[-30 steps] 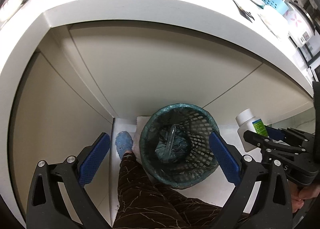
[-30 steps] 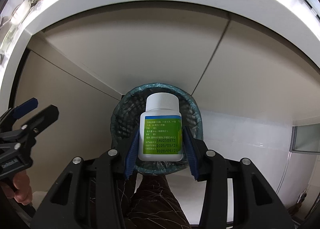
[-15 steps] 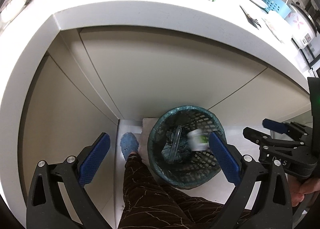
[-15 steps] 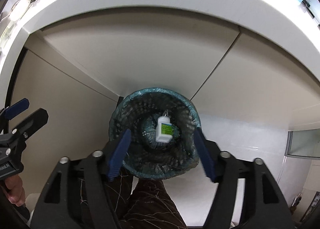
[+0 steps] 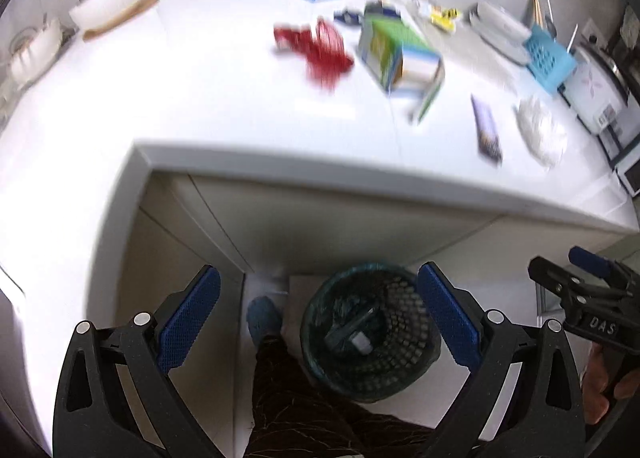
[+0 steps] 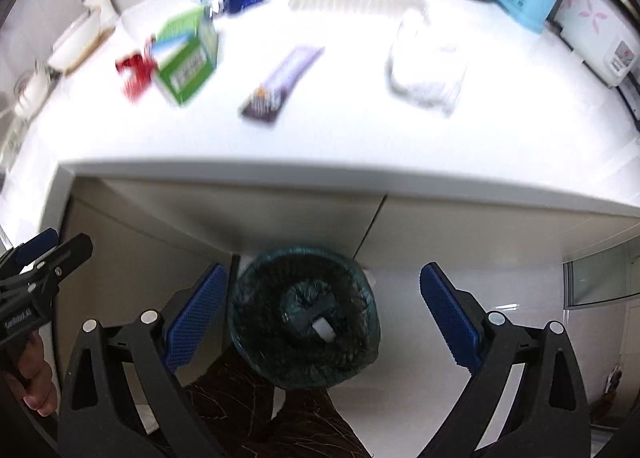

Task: Collect trash
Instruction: 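Grasp the red mesh net with left tool while right tool grasps purple snack stick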

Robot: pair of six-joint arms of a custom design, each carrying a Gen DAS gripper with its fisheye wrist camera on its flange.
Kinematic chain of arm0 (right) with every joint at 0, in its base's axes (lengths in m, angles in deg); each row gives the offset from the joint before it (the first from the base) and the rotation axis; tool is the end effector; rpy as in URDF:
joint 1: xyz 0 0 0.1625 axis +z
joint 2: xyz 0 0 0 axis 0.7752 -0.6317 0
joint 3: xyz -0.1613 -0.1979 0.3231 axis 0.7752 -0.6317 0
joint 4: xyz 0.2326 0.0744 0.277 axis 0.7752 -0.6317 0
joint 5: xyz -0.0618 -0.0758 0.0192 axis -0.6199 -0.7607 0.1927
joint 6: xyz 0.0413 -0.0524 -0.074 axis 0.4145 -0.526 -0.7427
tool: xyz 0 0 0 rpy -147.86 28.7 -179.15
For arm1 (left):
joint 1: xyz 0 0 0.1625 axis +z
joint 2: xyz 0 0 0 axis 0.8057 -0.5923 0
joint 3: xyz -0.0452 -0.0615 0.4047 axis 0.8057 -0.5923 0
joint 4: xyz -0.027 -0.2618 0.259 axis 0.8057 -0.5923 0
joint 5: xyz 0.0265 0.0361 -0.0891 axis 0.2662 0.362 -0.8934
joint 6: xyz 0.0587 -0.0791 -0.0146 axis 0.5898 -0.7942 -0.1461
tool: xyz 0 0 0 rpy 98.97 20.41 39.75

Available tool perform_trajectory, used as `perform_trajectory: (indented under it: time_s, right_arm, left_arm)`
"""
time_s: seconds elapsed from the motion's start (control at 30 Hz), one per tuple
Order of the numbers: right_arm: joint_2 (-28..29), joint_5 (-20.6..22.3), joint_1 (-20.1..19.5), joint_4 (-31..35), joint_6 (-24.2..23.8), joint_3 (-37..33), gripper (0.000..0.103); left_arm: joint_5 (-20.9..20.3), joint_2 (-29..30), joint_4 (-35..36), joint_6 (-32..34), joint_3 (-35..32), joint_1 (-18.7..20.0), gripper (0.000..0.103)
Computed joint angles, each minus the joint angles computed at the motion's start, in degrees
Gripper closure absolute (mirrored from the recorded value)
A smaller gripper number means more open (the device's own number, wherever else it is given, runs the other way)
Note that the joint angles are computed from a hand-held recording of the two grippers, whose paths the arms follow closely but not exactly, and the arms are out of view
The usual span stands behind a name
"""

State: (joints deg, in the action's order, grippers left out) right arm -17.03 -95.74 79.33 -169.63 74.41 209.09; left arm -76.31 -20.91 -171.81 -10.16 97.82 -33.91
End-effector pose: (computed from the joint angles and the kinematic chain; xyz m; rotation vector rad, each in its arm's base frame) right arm 0.2834 -0.2557 0.1569 -0.0178 -2.2440 0.6416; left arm -0.2115 -0.2748 0.2906 0.4478 2.4824 -0.4407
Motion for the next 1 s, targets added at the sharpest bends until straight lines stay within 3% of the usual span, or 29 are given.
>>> perform_trajectory:
  time_s: [0.3,0.53,0.7,1.0]
  right_arm:
    - [-1.7,-1.7,2.1,9.4,2.3,-9.3,0.010]
    - [0.6,-2.4,-0.7,10.0,1.2,-14.4,0.010]
    - [2.4,-1.9,-2.7,9.9,0.8,-16.6,0.016]
    - [5.7,0.5,-7.1,11.1,1.4,-19.8,0.037]
  left_arm:
    - [4.1,5.6,0.2,4.4,-8.9,3.7,0.006]
    - [5.9,10.8,-3.4,10.7,-14.2,9.2,0.007]
    - [5.7,14.7,-7.1,16.1,-17.1,12.8,0.007]
    - [4.2,21.7,-12.1,24.8,-21.3,18.6,0.012]
